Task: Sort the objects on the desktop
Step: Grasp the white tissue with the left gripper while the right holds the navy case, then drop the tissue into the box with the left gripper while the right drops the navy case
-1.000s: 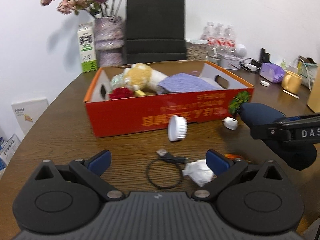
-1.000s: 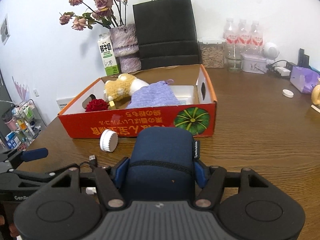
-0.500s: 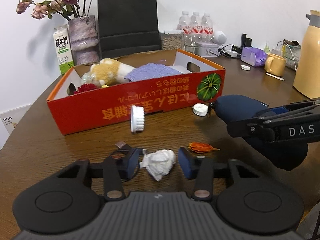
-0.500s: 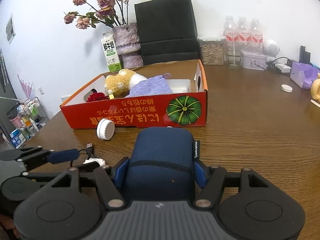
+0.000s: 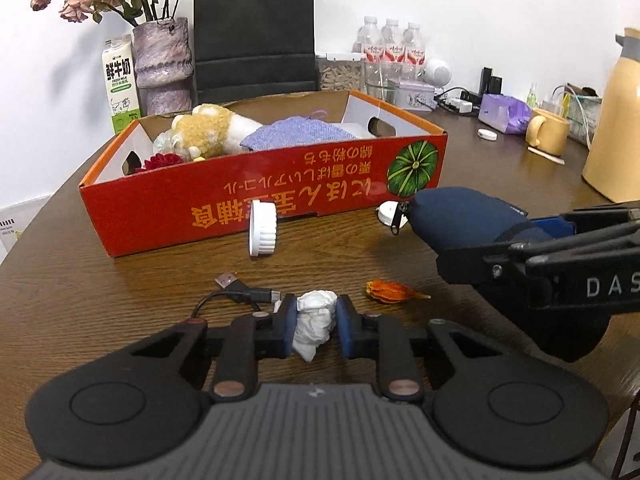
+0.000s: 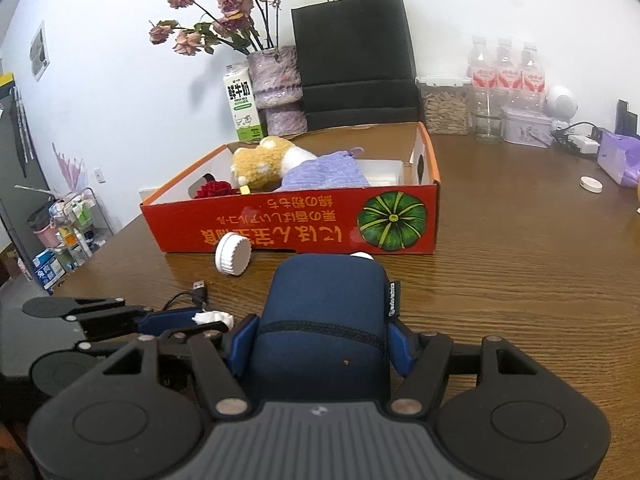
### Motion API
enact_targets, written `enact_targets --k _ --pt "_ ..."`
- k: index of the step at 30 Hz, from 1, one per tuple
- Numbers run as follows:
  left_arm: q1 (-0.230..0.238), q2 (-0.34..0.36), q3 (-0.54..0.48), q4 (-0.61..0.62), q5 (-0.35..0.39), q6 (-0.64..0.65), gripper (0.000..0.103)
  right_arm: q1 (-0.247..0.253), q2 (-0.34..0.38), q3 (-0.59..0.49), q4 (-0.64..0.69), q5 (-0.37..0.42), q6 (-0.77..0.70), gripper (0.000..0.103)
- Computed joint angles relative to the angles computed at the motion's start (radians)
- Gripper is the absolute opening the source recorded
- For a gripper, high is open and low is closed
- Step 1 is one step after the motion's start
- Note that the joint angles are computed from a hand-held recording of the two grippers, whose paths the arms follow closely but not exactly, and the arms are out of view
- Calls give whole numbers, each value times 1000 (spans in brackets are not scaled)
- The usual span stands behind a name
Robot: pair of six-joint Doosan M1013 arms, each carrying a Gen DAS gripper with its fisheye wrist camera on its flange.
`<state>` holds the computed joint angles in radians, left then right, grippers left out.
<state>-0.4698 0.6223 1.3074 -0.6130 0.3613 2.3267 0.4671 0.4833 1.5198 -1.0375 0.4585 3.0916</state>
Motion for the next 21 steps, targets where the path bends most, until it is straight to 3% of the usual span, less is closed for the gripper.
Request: enact_targets --k 13,21 --pt "12 -27 6 -400 -93 372 21 0 -6 -30 -156 11 87 65" --pt "12 -1 -63 -535 -155 482 21 -16 28 -110 -223 17 86 65"
